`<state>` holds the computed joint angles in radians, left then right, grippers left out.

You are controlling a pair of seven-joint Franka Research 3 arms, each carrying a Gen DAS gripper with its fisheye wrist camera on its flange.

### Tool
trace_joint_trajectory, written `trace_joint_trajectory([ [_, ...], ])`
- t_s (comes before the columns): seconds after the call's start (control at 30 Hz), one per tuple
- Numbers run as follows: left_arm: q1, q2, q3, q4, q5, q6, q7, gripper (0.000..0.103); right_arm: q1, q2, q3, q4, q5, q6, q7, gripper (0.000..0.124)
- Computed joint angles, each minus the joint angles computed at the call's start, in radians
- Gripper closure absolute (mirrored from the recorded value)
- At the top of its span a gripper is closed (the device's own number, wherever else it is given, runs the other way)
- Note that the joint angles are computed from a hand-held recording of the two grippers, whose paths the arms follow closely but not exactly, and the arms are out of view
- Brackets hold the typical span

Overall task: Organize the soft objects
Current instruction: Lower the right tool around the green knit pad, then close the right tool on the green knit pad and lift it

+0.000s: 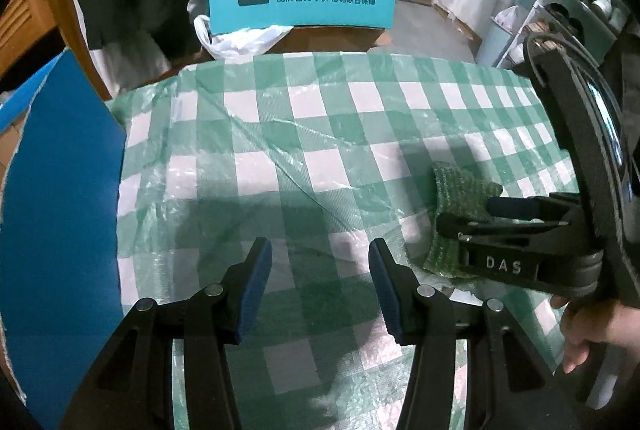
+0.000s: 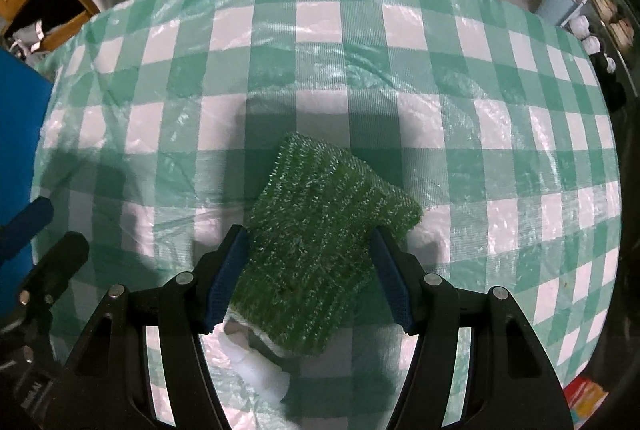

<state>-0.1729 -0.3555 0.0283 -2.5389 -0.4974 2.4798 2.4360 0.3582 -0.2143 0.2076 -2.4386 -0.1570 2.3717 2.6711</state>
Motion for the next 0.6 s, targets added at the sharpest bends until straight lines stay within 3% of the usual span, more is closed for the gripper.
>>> trace_joint_trajectory([
  [0.17, 0.003, 0.005, -0.008, 0.0, 0.008, -0.014, -0.015, 0.052, 0.001, -0.014, 0.006, -0.021, -0.023, 0.01, -0.006, 0.063],
  [0.23, 0.003, 0.0, -0.012, -0.005, 0.016, -0.019, -0.019, 0.052, -0.001, -0.021, 0.011, -0.029, -0.038, 0.01, 0.002, 0.075],
  [0.33, -0.001, -0.01, -0.015, -0.012, 0.023, -0.031, -0.028, 0.052, -0.003, -0.041, 0.011, -0.046, -0.036, 0.01, 0.003, 0.107],
  [0.6, -0.019, -0.04, -0.022, -0.021, 0.021, -0.116, -0.063, 0.052, -0.034, -0.172, 0.024, -0.129, -0.006, 0.024, 0.028, 0.111],
])
